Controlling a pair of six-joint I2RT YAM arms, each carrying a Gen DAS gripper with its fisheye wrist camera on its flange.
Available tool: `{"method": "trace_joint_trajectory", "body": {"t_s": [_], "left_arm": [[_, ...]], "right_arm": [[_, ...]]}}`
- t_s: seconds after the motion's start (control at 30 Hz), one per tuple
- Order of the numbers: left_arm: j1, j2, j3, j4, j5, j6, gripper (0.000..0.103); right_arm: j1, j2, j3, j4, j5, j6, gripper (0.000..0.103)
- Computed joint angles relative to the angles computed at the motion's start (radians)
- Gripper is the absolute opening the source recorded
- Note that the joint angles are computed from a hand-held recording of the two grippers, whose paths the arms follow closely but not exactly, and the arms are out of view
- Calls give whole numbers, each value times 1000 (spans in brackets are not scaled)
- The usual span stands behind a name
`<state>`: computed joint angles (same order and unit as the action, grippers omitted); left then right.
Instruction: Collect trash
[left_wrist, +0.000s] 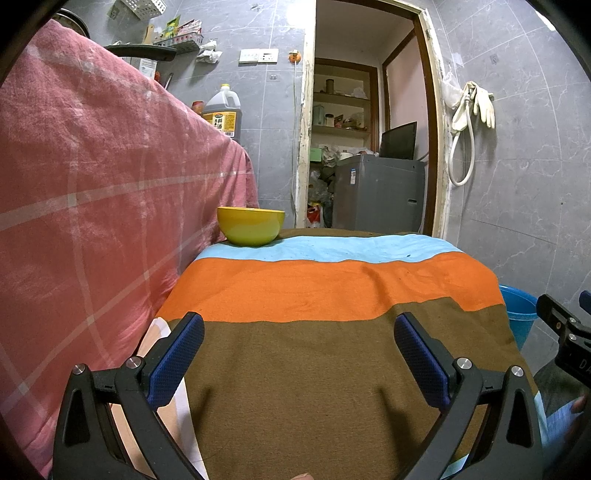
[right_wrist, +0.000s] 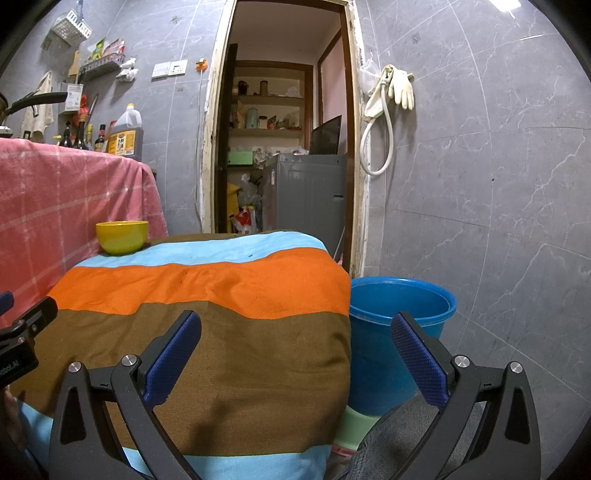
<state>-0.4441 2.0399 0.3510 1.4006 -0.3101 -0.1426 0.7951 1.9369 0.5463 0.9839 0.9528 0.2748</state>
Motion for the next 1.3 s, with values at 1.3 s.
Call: {"method": "trace_joint_trajectory", "body": {"t_s": [1.3], "left_arm": [[-3, 8, 0, 8, -3, -1, 101]], "right_arm": [[1, -2, 2, -13, -3, 8, 103]]}}
